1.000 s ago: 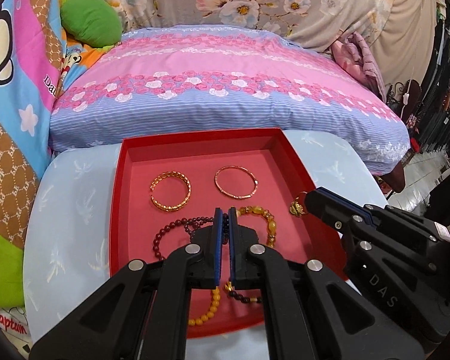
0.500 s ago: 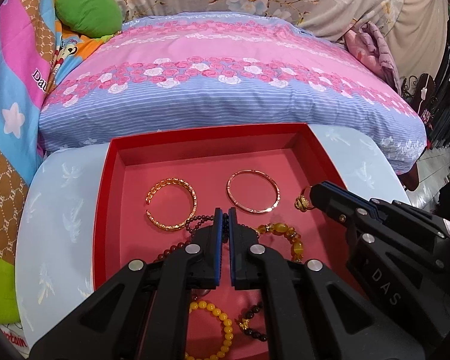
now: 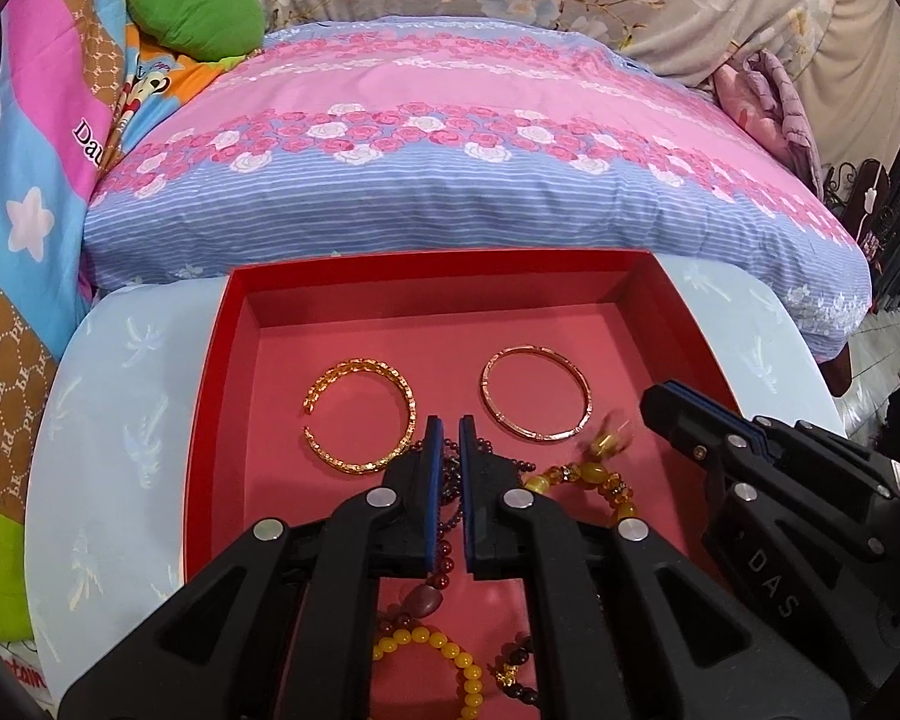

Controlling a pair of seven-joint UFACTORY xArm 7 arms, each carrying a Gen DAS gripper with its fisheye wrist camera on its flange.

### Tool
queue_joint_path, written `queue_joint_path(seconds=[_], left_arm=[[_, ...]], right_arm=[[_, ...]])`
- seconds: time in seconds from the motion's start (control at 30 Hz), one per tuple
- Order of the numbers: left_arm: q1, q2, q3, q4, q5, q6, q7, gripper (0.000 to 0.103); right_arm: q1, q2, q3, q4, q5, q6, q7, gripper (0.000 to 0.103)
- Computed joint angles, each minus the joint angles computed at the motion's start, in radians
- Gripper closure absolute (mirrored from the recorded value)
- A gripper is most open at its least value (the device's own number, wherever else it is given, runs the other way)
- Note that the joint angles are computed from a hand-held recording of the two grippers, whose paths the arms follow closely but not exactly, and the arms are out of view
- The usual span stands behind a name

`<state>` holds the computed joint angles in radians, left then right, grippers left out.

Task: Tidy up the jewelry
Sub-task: 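Carry the garnet bracelet and gold earring with both tools into the red box, then open both tools to drop the garnet bracelet and earring in the box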

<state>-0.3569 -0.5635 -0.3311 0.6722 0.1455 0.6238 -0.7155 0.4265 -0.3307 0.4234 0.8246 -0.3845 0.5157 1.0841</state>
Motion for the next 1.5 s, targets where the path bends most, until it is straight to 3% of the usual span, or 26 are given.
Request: queue_joint_path(seconds=[0.27,0.6,1.23,1.5], left_arm=[[0.011,-0.022,-0.007,-0.007,0.011,0.024,-0.022,0.076],[0.005,-0.063,-0.023,-0.005,0.023,0.057,-0.032,0.07],[-0.032,-0.227,-0.059,-0.009,-0.01,0.181,-0.046,0.069],[-0.067,-0.351,-0.077,-0.053,-0.047,0.267,-0.054,0.068]], right_arm=[[-0.002,-0.027,0.009,-0.004,-0.001,0.01,0.002,0.094],[0.007,-0.049,0.032,0.008,-0.005,0.039,0.004,0.094],[0.036,-0.193,0.088,-0.001,0.055,0.128,-0.01,0.094],[0.085,-0.344,0.091,-0.09,0.152,0.182,-0.007,0.094]])
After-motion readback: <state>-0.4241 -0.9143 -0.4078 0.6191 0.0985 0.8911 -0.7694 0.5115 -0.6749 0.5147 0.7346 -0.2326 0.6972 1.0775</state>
